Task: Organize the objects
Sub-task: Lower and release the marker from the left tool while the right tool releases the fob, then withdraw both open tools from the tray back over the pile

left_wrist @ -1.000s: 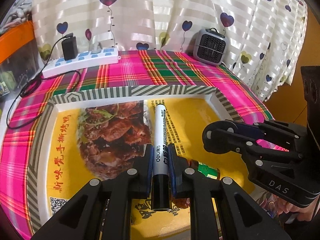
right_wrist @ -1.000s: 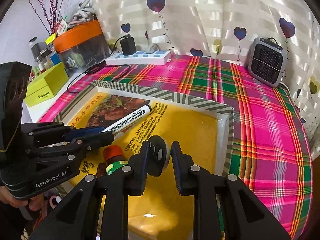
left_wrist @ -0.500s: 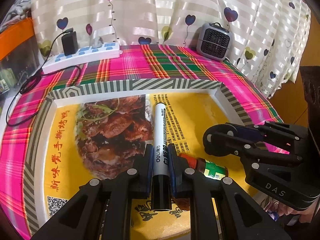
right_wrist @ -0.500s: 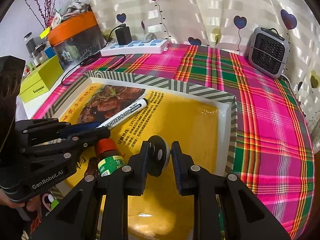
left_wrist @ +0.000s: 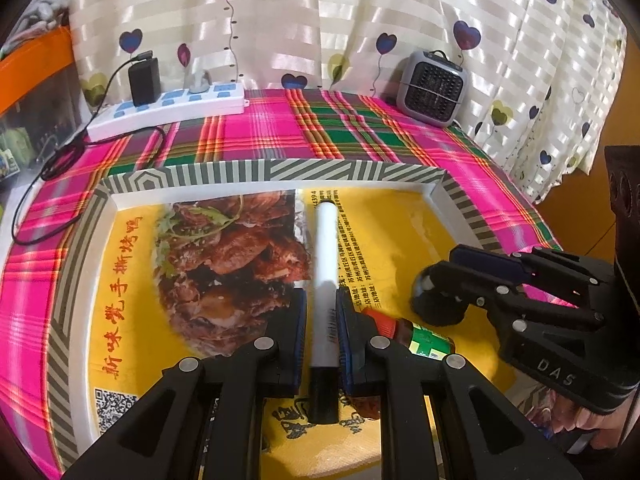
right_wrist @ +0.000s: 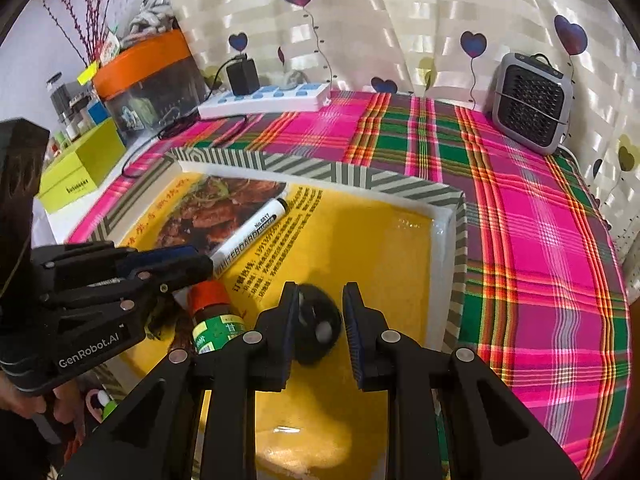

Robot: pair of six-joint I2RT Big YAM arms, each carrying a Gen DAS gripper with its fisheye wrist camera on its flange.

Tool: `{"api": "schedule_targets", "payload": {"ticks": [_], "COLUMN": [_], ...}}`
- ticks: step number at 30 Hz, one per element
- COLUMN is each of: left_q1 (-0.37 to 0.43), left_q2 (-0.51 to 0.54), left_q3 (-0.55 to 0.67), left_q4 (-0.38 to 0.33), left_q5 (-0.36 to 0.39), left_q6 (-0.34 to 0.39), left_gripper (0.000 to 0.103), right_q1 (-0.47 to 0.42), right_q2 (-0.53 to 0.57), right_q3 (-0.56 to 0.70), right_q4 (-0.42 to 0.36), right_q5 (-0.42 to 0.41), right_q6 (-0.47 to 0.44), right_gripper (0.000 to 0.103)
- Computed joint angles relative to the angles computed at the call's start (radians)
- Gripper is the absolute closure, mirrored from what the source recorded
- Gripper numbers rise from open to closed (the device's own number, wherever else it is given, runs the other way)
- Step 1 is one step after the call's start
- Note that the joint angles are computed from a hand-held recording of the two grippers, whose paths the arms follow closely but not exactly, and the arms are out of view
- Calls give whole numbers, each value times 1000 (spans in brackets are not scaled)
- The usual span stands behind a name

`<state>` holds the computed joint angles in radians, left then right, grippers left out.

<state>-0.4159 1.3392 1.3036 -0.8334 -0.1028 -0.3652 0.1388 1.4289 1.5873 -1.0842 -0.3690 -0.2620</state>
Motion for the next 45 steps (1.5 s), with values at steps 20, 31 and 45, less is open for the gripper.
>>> {"api": "schedule_targets", "payload": {"ticks": [20,31,45], "left_q1": [-33,-85,-170], "left_q2": [-98,-200,-327], "left_q3": [-47,-123,-238], "left_q4": [14,27,33], "left_q5": [2,-21,-117], "left_q6": [8,-7,-57], "left_gripper": [88,88,88], "right_q1": [-21,-12,-50], "right_q2": [-88,-229,-355], "right_q3": [-41,-154,-257], "right_q4": [44,85,126], "right_q5": [-17,2,-120], "right_q6": [44,49,55], "right_gripper": [103,103,103]}}
